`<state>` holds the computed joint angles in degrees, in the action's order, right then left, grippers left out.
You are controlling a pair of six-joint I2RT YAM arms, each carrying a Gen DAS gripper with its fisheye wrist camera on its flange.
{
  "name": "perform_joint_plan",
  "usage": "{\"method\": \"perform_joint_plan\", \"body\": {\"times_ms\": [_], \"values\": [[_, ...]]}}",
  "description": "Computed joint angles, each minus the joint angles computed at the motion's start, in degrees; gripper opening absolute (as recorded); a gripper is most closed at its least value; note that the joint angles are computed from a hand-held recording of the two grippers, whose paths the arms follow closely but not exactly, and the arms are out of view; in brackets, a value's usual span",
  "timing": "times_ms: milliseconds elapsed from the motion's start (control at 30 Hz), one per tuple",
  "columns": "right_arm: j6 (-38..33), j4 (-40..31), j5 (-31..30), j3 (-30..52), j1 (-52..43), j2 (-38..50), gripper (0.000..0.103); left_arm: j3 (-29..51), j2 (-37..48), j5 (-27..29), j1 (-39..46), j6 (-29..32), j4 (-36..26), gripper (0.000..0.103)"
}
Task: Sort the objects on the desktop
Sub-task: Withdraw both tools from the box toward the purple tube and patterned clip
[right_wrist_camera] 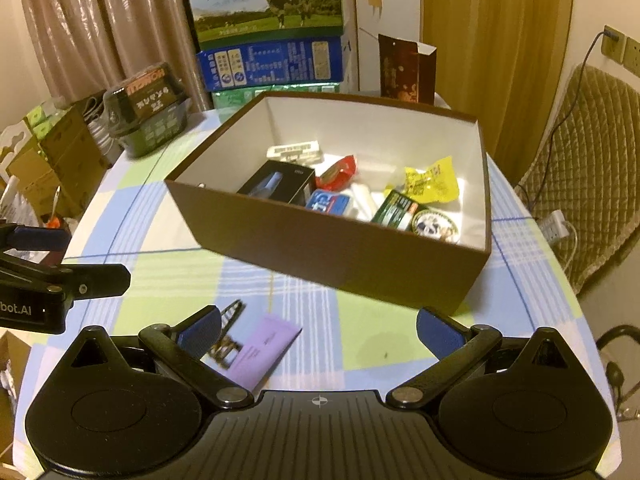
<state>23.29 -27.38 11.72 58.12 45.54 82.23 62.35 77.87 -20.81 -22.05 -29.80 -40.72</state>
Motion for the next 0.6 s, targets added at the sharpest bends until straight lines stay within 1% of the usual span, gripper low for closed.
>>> {"method": "perform_joint_plan", "body": {"times_ms": [600], "values": [[9.3,-1.5,2.8,-1.0,7.6,1.8,0.101,-8.7,-8.3,3.1,0.1,0.2,-1.8,0.098]]}}
